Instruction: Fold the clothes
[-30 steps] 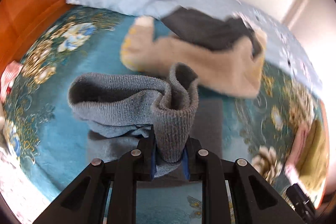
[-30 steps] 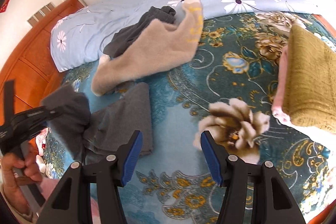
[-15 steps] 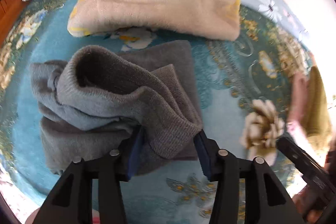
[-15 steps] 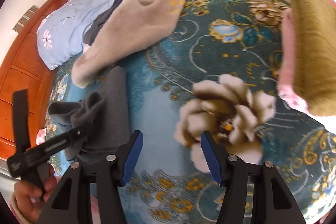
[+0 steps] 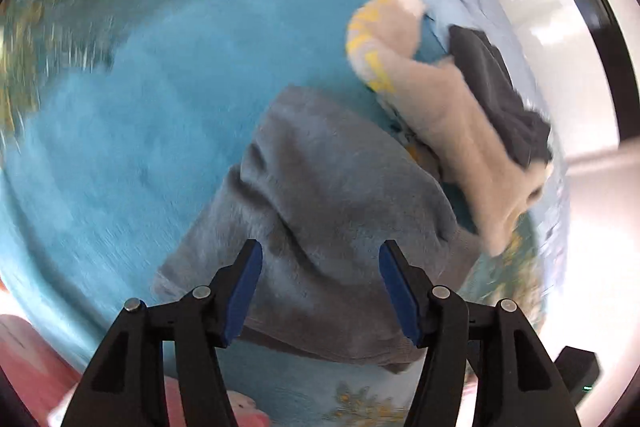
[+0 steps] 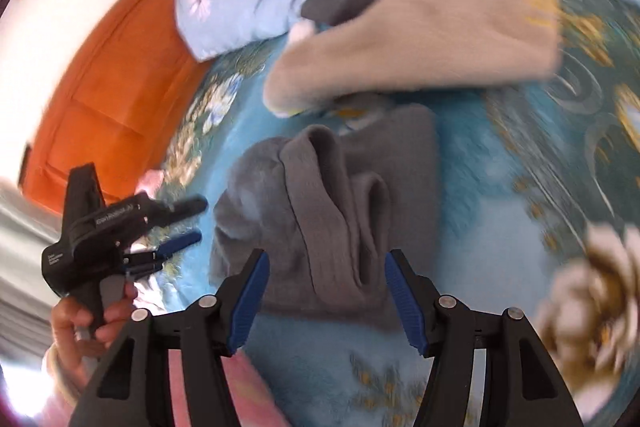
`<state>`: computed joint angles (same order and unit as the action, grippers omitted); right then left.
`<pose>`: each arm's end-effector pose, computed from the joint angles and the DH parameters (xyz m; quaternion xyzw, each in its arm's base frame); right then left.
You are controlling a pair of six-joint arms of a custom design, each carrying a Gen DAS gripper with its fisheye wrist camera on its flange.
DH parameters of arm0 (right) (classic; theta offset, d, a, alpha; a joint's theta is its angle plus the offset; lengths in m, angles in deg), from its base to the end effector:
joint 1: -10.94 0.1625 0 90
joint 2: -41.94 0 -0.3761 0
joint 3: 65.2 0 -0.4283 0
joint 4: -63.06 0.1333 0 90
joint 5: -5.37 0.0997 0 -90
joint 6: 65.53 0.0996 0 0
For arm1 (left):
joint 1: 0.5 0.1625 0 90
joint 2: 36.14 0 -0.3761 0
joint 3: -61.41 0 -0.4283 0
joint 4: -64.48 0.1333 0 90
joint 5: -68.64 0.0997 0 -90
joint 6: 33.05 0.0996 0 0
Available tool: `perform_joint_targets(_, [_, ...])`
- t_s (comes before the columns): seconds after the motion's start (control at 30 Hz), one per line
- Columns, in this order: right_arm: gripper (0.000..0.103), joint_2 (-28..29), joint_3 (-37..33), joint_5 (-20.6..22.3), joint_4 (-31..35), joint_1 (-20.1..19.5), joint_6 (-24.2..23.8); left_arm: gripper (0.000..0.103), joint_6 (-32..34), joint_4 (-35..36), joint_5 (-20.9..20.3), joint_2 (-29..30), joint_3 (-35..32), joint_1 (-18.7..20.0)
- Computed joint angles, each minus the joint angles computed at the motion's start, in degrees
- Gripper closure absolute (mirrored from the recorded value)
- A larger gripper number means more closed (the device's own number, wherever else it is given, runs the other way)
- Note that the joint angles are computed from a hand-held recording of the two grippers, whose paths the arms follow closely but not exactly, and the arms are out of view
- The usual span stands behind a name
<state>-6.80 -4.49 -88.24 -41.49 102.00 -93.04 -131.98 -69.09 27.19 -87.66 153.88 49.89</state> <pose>0.1413 -0.7686 0.2616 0.2459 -0.9685 0.0147 0.0358 -0.2607 -0.6411 0.1149 -0.4591 0.7873 -0.3918 0.1260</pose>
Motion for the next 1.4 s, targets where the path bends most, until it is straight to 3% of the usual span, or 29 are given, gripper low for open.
perform_joint_targets(0.13, [0.039, 7.18, -6.80, -0.78, 0.12, 1.24, 2.14, 0.041, -1.69, -4.19, -0.57, -0.60, 2.52, 0.48])
perform_joint_targets(0.23, [0.039, 13.22, -14.10, -4.63, 1.26, 2.15, 5.64, 0.041, -2.00, -7.69, 0.04, -0.56, 3.86, 0.31])
perform_joint_targets(0.3, [0.039, 15.03, -16.74, -3.79, 2.58, 2.41, 5.74, 0.041, -3.27, -10.55, 2.60, -0.28, 4.76, -0.24])
perform_joint_targets(0.43, [0.039, 16.68, -19.76, -1.90, 7.74, 3.05, 3.72, 0.041, -3.36, -13.02, 2.80, 0.13, 5.12, -0.13])
perform_joint_targets(0.47, [0.047, 16.01, -18.69, -2.10, 7.32, 3.24, 1.98, 0.041, -3.17, -13.14, 2.56, 0.27, 4.94, -0.03])
perform_joint_targets(0.5, [0.072, 15.72, -18.42, -2.57, 7.71, 3.37, 1.12, 0.041, -2.89, -13.20, 2.48, 0.40, 4.73, 0.03])
perform_joint_targets(0.53, [0.084, 16.29, -19.85, -3.15, 9.84, 3.36, 2.17, 0.041, -2.55, -13.28, 2.49, 0.54, 4.51, 0.05])
perform_joint_targets(0.6, [0.094, 17.30, -22.85, -2.67, 14.23, 3.04, 4.51, 0.041, -1.53, -14.07, 2.46, 0.81, 4.24, 0.16])
perform_joint_targets(0.73, [0.095, 15.83, -25.81, 11.68, 21.03, -0.17, 10.84, 0.041, -0.74, -16.94, 2.50, 0.56, 5.34, 0.36])
perform_joint_targets(0.77, [0.095, 14.77, -24.93, 13.10, 21.05, -0.75, 11.31, 0.041, -0.65, -17.34, 1.96, 0.58, 5.33, 0.61])
perform_joint_targets(0.8, [0.095, 13.98, -23.76, 12.13, 20.10, -0.94, 11.24, 0.041, -0.47, -17.60, 1.38, 0.57, 5.27, 0.90])
perform_joint_targets(0.9, [0.094, 14.17, -21.02, 0.28, 16.64, -0.50, 11.82, 0.041, -0.47, -16.43, 0.23, 0.48, 4.79, 1.34])
perform_joint_targets(0.93, [0.094, 14.38, -20.41, -1.17, 16.59, -0.88, 13.33, 0.041, -0.67, -15.61, 0.30, 0.33, 4.71, 1.27])
perform_joint_targets(1.03, [0.087, 11.83, -15.18, 0.60, 12.23, -1.99, 14.89, 0.041, -1.08, -14.40, 0.02, 0.40, 4.22, 1.42])
perform_joint_targets(1.1, [0.070, 10.19, -12.51, 0.41, 9.78, -1.90, 13.54, 0.041, -1.15, -13.74, -0.99, 0.55, 3.74, 1.80])
perform_joint_targets(1.17, [0.060, 9.04, -10.89, 0.49, 9.12, -2.00, 11.89, 0.041, -1.09, -13.05, -1.85, 0.77, 3.18, 2.16])
perform_joint_targets(1.33, [0.058, 9.94, -12.41, 4.87, 12.88, -3.18, 12.38, 0.041, -0.63, -11.93, -2.85, 1.25, 2.03, 2.74])
perform_joint_targets(1.4, [0.058, 10.35, -12.85, 3.80, 13.88, -2.64, 10.56, 0.041, -0.57, -12.13, -3.03, 1.32, 1.96, 2.88])
